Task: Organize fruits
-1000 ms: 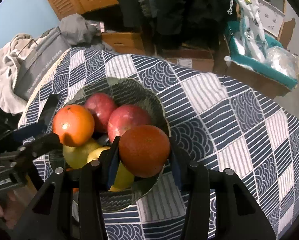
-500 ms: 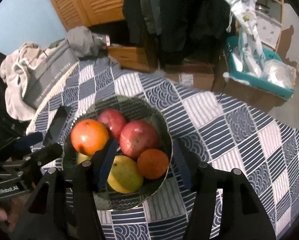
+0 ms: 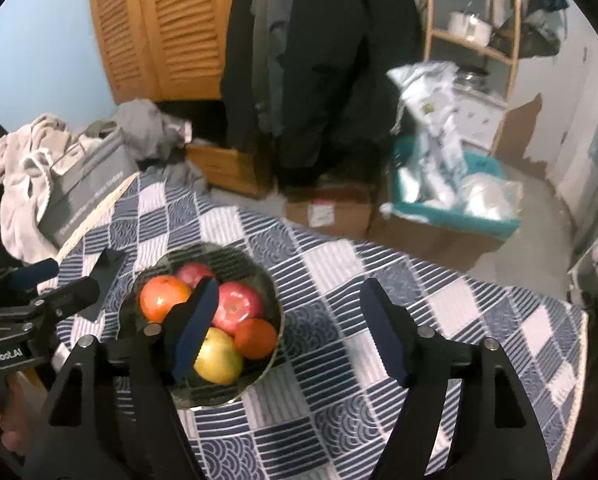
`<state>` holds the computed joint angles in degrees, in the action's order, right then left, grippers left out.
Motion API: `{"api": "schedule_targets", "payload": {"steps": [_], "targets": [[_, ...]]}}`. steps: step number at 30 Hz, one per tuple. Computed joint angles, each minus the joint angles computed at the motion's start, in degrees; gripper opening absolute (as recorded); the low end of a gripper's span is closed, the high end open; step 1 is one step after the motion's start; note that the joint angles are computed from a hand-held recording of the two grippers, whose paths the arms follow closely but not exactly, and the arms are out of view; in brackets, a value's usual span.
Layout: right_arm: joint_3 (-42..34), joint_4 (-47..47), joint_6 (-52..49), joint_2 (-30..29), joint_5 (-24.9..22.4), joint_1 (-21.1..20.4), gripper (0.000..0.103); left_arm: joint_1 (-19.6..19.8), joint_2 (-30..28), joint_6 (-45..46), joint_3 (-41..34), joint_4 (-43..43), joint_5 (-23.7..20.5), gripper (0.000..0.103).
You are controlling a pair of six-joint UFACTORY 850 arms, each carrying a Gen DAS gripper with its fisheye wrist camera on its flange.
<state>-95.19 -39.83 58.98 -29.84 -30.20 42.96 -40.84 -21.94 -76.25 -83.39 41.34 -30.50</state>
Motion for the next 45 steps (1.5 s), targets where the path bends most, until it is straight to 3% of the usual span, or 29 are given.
{"api": "schedule_targets", "payload": {"steps": [7,14,23,45], "targets": [[3.7,-10.7,9.9,4.5,-2.7,1.3,0.078,-1.3,1.3,-2.3,-0.5,3.2,-0.4,0.088],[7.0,-18.5,16.7,8.3,-4.9,2.4,0.080,-3.3,3.5,-8.4,-0.5,11.4,-1.1,0.101],[11.4,-25.9,23.8,12.3,-7.6,3.3,0.080,-5.6,3.8,-9.0,-2.5,15.7,-4.7,0.102],[18.7,-31.3,31.4,18.8,-10.2,2.4,0.080,-7.7,2.0,-11.1,-5.9,19.8,-9.6,0.102]]}}
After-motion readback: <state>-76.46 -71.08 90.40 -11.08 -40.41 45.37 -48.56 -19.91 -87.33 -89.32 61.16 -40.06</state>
